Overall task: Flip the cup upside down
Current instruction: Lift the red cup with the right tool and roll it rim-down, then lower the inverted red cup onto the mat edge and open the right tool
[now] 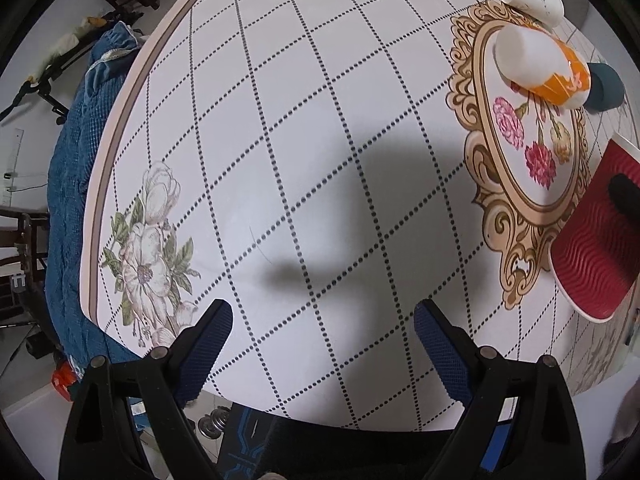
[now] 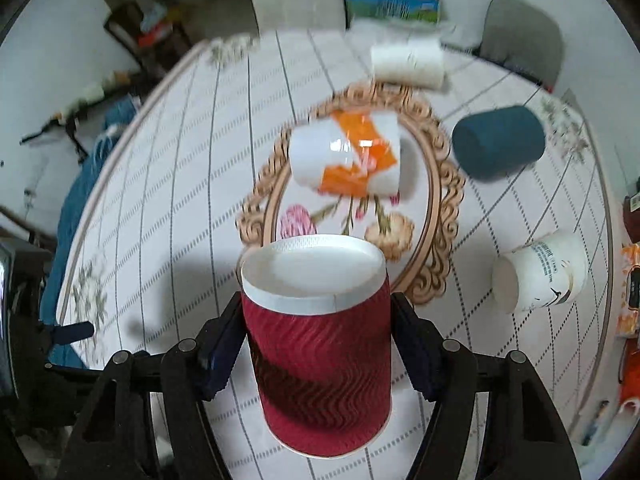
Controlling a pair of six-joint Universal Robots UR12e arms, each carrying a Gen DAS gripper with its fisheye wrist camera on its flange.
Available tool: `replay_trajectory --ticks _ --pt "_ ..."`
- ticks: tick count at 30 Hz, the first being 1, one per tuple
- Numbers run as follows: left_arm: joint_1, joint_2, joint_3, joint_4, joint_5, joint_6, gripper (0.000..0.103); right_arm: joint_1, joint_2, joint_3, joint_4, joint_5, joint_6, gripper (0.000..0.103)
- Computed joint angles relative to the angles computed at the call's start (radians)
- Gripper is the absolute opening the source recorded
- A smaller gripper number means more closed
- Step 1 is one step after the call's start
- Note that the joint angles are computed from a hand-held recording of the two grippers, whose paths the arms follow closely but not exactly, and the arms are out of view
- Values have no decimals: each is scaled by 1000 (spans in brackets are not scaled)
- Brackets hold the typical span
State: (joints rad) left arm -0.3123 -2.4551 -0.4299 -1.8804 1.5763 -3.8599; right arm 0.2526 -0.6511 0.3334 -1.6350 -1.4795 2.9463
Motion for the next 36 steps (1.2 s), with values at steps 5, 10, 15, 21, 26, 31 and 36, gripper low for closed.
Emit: replay_trajectory --ticks 5,10,15,21,26,31,36 --pt "0 -39 82 -50 17 9 93 -3 -104 237 -232 27 44 72" --pt "-8 -40 75 -53 25 16 93 0 -159 371 -381 30 24 72" --pt "-18 -68 131 -84 23 15 93 5 -185 420 -404 29 -33 72" --pt "-32 -64 133 -75 29 9 93 8 -197 426 -347 15 -45 73" --pt "-42 -39 104 -52 46 -3 93 9 -201 418 -273 -2 -43 73" --pt "-56 -33 118 -49 65 -18 93 4 -203 400 -209 -7 -36 81" --pt "-60 -45 171 -43 79 -13 93 -9 -223 379 -148 -12 -22 94"
